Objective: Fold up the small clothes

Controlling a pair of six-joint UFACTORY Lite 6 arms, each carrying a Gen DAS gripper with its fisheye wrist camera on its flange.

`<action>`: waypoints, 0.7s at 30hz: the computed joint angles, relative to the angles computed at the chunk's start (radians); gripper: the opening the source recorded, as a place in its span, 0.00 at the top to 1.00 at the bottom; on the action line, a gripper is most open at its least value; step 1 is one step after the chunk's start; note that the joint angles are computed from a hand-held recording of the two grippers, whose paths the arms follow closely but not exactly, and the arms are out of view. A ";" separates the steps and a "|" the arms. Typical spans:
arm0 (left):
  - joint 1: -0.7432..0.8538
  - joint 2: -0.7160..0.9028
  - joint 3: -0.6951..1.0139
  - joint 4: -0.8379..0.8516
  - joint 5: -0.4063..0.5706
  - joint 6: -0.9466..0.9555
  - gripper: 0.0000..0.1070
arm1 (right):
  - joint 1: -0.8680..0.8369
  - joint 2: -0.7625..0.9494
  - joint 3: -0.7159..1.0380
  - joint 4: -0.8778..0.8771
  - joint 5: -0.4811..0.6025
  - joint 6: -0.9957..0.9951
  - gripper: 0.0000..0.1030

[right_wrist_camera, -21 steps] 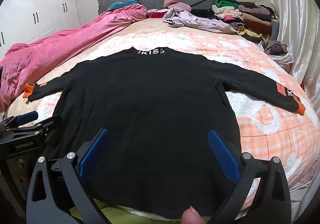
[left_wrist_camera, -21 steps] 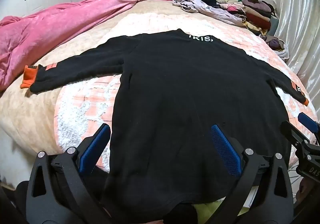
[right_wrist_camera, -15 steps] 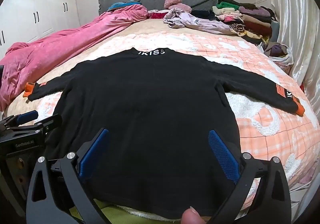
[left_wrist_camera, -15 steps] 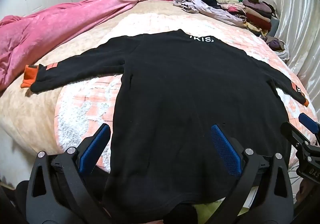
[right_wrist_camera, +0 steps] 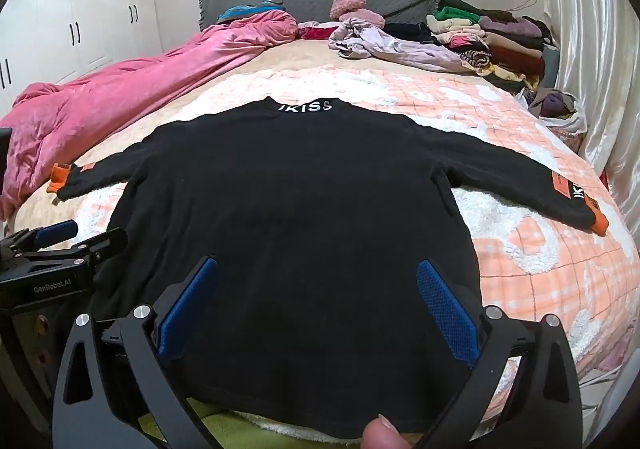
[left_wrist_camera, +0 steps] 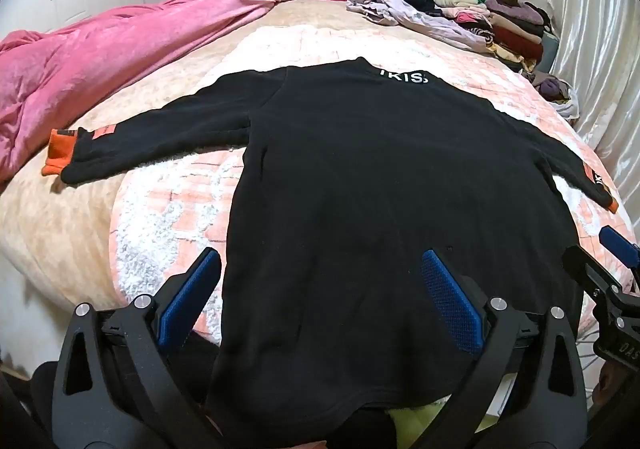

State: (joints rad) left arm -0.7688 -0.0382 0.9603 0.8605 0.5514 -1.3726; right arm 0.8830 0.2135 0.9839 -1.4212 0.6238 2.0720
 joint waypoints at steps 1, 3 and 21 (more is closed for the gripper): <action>0.002 -0.002 -0.001 -0.004 -0.001 0.006 0.12 | 0.000 0.002 0.001 0.000 -0.001 0.001 0.04; 0.004 0.006 0.001 0.002 -0.008 -0.002 0.12 | 0.003 0.000 0.000 0.003 0.004 0.001 0.04; 0.001 -0.003 -0.009 0.013 -0.002 -0.017 0.12 | 0.006 -0.003 -0.001 0.011 0.004 -0.003 0.04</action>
State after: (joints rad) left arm -0.7678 -0.0410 0.9515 0.8740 0.5492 -1.3897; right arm 0.8894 0.2107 0.9828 -1.4103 0.6281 2.0686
